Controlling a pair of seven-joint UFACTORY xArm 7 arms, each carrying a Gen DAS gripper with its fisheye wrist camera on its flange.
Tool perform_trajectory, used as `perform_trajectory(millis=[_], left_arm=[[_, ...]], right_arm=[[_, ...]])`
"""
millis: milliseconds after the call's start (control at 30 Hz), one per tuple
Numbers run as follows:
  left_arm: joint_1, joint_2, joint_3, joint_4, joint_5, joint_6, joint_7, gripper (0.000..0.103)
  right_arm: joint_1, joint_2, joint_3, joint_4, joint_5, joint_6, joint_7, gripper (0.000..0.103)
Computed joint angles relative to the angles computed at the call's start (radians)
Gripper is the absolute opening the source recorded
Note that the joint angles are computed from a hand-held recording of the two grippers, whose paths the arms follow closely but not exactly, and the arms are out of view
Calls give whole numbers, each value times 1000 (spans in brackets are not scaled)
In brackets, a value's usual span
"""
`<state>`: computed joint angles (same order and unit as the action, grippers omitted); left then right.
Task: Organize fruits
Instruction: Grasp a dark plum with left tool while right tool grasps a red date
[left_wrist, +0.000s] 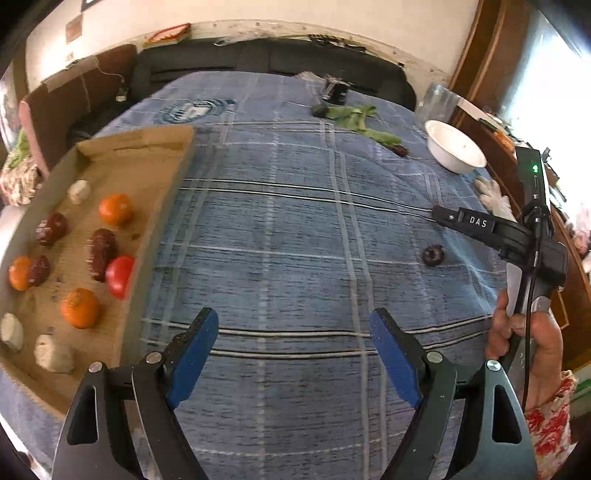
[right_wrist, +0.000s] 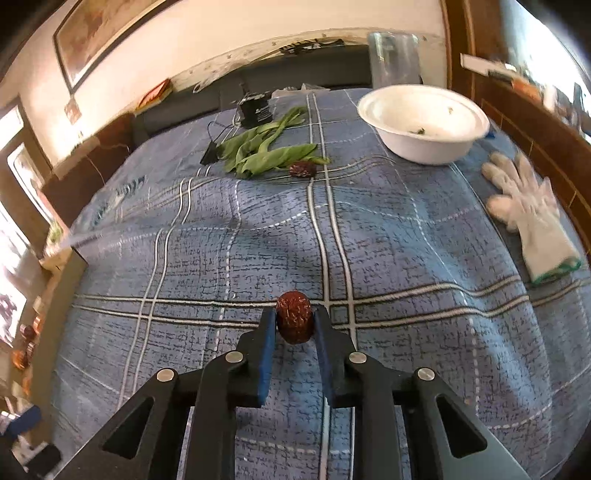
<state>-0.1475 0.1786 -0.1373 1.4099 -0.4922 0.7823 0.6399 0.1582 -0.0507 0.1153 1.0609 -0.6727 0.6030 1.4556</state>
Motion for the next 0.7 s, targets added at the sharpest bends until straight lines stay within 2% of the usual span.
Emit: perform_trajectory(millis=[67, 200, 300, 367, 433, 500, 633, 700], left_arm=[[-10, 22, -10, 26, 2, 35, -6, 83], [-37, 53, -34, 61, 0, 71, -16, 83], [-69, 85, -51, 99, 19, 71, -22, 83], [-94, 116, -61, 132, 39, 62, -33, 82], [-111, 140, -71, 155, 51, 45, -29, 81], [-131, 170, -80, 182, 74, 25, -26, 78], [-160, 233, -85, 242, 125, 27, -40, 73], [-161, 242, -93, 249, 124, 20, -34, 73]], right_arm=[[-12, -30, -12, -46, 25, -81, 7, 22], [-60, -88, -36, -171, 126, -346, 2, 23], [-49, -108, -72, -255, 290, -517, -86, 23], [26, -109, -144, -303, 450, -618, -187, 23], [158, -108, -260, -328, 594, -676, -292, 23], [299, -109, -385, -344, 692, -713, -362, 23], [355, -104, -430, -335, 757, -720, -421, 23], [322, -103, -392, -328, 767, -712, -438, 23]])
